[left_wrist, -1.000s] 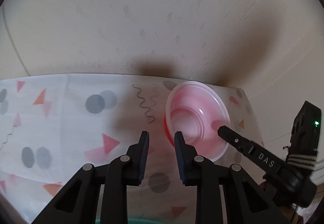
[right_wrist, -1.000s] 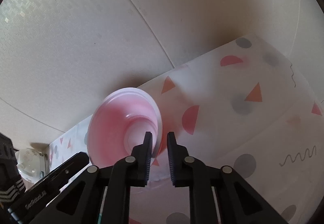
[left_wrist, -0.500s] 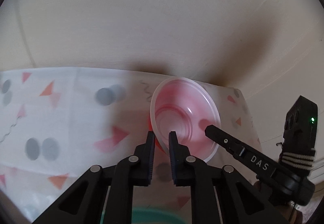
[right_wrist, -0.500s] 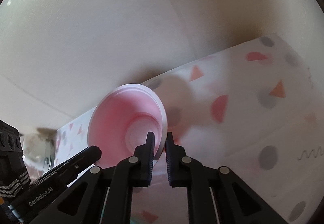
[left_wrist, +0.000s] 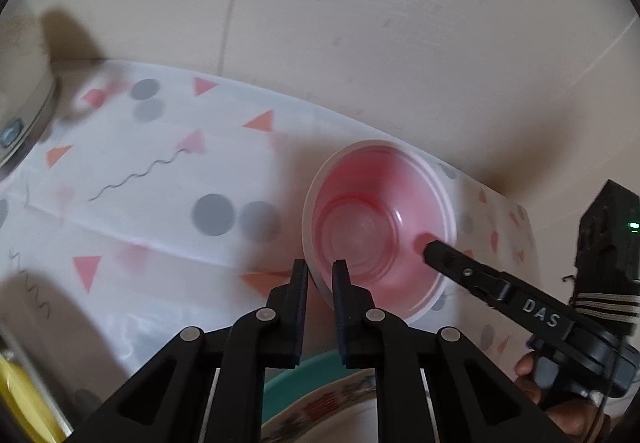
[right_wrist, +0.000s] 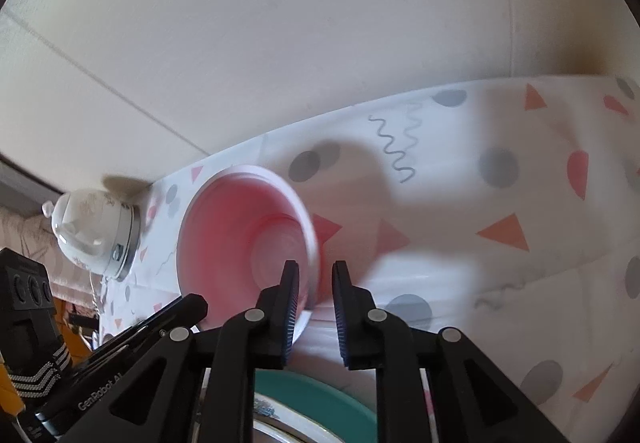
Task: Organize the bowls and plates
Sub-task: 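Lift the red-pink bowl with the right gripper and carry it toward the steel bowl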
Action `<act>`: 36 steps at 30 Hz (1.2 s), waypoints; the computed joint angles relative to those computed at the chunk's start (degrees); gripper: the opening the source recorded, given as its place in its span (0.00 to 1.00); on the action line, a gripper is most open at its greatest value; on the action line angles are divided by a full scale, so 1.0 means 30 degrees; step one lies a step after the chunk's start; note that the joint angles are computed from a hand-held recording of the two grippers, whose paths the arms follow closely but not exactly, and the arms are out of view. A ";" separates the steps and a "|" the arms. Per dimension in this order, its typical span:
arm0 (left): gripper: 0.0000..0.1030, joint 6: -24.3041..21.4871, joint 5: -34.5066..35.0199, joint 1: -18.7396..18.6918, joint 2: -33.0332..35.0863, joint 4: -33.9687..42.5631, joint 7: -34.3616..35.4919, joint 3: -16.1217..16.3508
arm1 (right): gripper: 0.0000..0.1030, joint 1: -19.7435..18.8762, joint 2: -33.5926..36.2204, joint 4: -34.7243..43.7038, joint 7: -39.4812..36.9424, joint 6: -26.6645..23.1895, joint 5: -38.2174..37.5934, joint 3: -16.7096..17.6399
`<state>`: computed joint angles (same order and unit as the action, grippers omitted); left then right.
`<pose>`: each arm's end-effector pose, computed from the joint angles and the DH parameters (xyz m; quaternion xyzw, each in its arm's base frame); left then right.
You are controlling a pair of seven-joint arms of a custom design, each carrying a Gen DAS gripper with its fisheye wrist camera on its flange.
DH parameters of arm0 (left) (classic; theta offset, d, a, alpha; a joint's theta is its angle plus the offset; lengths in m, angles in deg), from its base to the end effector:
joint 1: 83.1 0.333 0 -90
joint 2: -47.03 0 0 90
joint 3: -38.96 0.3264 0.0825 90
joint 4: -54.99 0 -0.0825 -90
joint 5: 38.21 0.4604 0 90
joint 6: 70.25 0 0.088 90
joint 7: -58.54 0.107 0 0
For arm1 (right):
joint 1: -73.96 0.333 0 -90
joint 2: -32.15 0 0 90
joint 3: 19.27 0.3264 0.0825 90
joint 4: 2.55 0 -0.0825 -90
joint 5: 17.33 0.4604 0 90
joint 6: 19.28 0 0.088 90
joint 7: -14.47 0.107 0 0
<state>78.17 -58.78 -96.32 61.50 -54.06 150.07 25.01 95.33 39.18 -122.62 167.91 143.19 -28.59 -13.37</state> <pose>0.6427 -0.3128 0.3866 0.6057 -0.7516 0.2609 0.0162 0.5932 0.3156 0.3984 -0.4987 0.8104 -0.0489 0.3034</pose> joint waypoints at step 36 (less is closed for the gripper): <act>0.16 0.1649 -0.1862 0.0304 -0.1446 -0.1262 0.2287 -0.0269 | 0.10 0.0435 -0.0551 -0.0025 0.1360 0.0115 -0.2292 -0.0062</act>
